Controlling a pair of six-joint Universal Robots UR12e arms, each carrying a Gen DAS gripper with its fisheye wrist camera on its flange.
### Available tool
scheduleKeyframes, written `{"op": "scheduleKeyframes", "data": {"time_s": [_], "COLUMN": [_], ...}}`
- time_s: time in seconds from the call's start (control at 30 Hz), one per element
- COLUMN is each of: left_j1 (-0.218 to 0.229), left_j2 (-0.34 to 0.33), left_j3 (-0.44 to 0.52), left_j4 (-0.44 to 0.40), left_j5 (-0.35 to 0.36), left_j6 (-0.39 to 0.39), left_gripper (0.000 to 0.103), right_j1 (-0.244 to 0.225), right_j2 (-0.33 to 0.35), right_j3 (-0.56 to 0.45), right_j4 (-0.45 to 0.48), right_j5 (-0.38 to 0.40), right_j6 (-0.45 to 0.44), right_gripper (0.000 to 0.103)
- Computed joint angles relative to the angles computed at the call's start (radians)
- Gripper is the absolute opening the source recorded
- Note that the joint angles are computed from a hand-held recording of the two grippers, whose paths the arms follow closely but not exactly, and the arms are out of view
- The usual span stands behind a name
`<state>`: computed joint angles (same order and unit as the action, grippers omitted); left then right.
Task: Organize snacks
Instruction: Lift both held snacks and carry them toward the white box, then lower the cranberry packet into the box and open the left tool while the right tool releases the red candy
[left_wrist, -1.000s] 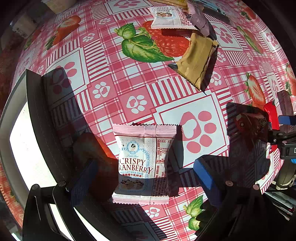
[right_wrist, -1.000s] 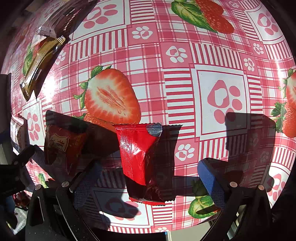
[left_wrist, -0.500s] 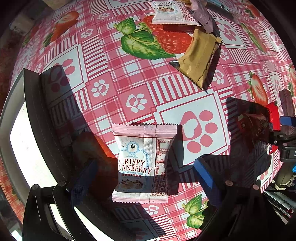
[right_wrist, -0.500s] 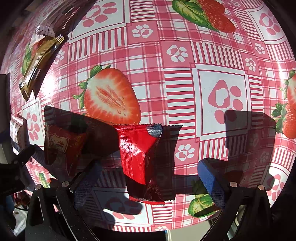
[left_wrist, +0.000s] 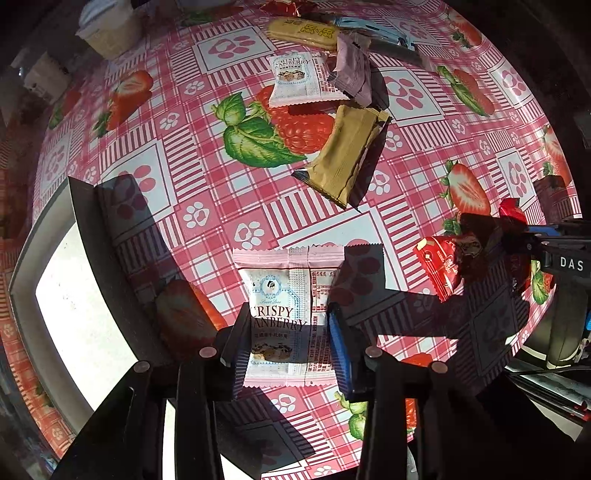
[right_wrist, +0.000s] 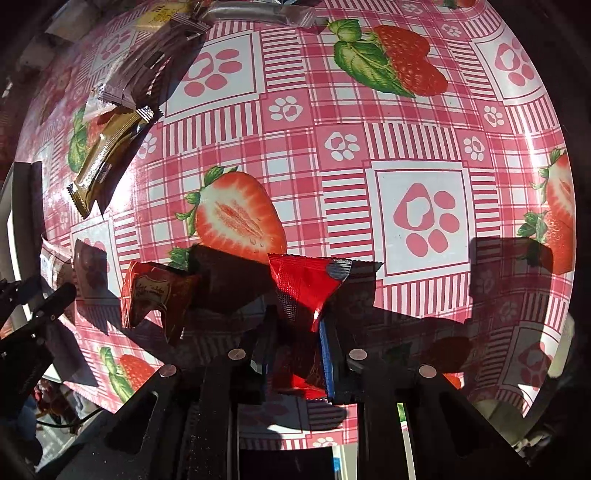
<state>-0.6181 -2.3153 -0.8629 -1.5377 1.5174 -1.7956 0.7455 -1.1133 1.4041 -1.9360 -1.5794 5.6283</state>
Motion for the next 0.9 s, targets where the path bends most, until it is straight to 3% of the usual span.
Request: {"op": "scheduleKeyframes", "data": {"time_s": [0.17, 0.43, 0.9], "left_j1": [0.002, 0.017, 0.063], "left_j2": [0.003, -0.021, -0.126], "left_j3": [0.037, 0.105, 0.304], "left_j4": [-0.017, -0.029, -0.06], "left_j5": [-0.052, -0.086, -0.1], "left_j6": [-0.012, -0.058, -0.201], "left_gripper": [0.042, 0.042, 0.042], "right_j1": [-0.003, -0.047, -0.114], "right_j2": [-0.018, -0.034, 0.091], "right_j3": [-0.009, -0.047, -0.226], "right_j4": [0.017, 0.065, 0.052], "right_j5": [-0.077, -0.159, -0.198], "right_j6": [0.001, -0.136, -0.457], "right_gripper": [0.022, 0.022, 0.022]}}
